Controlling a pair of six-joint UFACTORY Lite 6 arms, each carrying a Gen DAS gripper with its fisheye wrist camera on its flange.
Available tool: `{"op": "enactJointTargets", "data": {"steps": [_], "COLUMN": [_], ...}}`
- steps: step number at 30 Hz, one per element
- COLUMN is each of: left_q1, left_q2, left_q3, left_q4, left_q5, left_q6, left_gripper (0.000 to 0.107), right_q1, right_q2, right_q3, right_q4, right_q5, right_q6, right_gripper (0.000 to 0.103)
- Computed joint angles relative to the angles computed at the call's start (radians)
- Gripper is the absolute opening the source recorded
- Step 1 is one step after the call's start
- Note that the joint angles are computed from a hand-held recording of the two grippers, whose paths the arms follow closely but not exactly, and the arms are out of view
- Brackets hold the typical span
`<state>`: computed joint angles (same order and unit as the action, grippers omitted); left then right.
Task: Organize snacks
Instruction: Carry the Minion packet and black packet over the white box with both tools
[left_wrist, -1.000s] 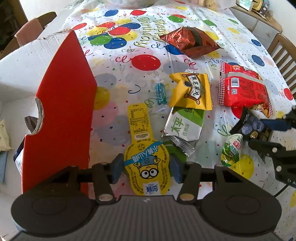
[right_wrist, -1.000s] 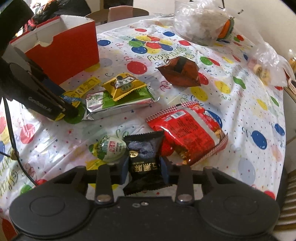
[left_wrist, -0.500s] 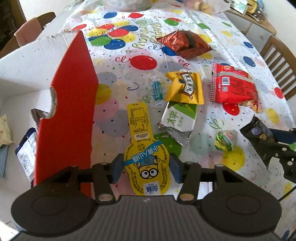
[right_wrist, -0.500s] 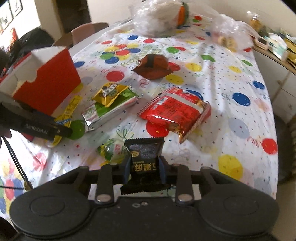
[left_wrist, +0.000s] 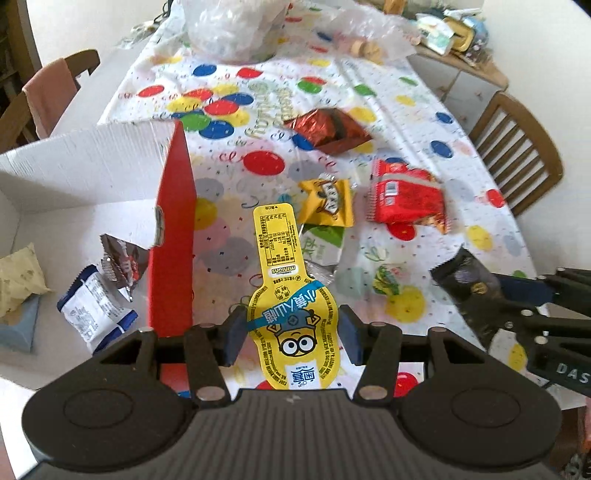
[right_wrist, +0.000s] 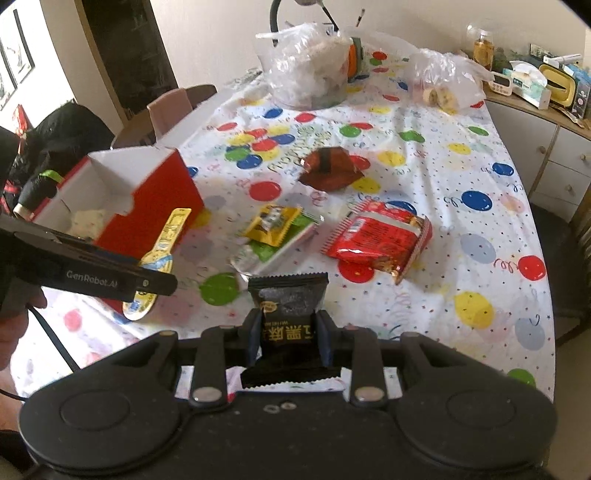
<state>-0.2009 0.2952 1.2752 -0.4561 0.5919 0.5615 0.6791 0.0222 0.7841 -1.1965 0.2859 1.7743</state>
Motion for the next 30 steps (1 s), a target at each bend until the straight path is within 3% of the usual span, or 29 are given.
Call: {"op": "enactJointTargets", "data": {"steps": [5,15,30], "left_q1": [0.055,0.196,0.458], "left_q2": [-0.054,-0.108,0.095], "left_q3": [0.019,0.064,0.348], "left_q4": [-0.01,-0.029,-0.049], "left_q5": [0.108,0.209,0.314], "left_q6": [0.033,0.148,0.294], "left_gripper": [0.052,0.052,0.052], "right_q1": [0.08,0.197,0.259], "right_q2": [-0.005,0.115,0.597], "right_q3": [0.06,0.278,0.94], "right_q4": [0.081,0.124,0.339], "right_q5": [0.079,0.163,0.239], "right_q6": [-0.02,-0.017,-0.317], "right_gripper": [0.03,0.03,0.03]}}
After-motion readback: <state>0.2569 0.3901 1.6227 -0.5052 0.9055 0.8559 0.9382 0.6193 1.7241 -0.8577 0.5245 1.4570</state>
